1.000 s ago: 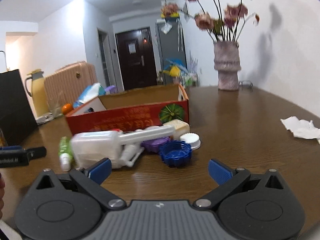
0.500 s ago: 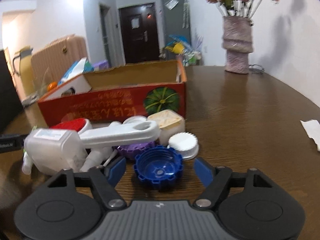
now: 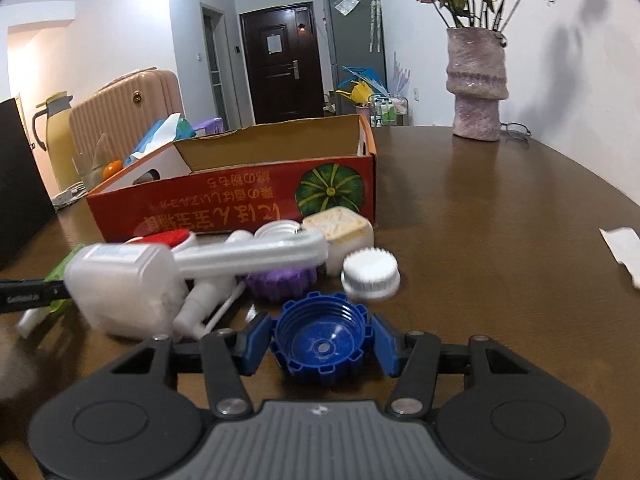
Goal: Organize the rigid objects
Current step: 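Carry the green bottle and blue cap into the cardboard box and release both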
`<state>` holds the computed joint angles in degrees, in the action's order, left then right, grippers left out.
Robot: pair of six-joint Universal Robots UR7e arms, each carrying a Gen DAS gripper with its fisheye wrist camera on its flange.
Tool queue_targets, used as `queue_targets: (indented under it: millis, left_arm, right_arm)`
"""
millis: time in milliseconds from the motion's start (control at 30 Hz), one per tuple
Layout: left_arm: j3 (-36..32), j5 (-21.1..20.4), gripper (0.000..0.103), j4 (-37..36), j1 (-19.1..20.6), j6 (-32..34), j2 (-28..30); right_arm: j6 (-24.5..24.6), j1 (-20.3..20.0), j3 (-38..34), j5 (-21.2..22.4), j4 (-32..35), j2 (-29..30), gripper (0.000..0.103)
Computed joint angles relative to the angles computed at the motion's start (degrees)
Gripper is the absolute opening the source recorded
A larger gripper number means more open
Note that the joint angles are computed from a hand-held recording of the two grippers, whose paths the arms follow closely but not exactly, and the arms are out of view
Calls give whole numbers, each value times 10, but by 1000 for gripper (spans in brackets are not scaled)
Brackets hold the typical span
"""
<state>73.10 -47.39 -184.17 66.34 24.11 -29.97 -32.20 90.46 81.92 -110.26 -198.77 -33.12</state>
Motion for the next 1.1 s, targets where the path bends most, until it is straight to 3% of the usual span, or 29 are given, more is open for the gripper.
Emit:
queue_targets:
  millis: [200,333,567,867,1100]
  left_arm:
    - [99,-16,31,-54,-18,2,-50]
    - [167,-49,31,-83,-30,-3,-90]
    - [246,-54,31,-166,-49,20,-127]
    - [275,-61,31,-207,-58,34,-148]
    - [208,-95,31,-161,-51,36,-137]
  right_arm:
    - [16,6,84,-4,-77,-35,54]
    - [8,14,117,-5,-118,-48,54]
    - [-7,30,169,6,-172,-66,54]
    - [-26,45,187,13,-200,-72,54]
    - [-63,52,143,36,-169,-68,54]
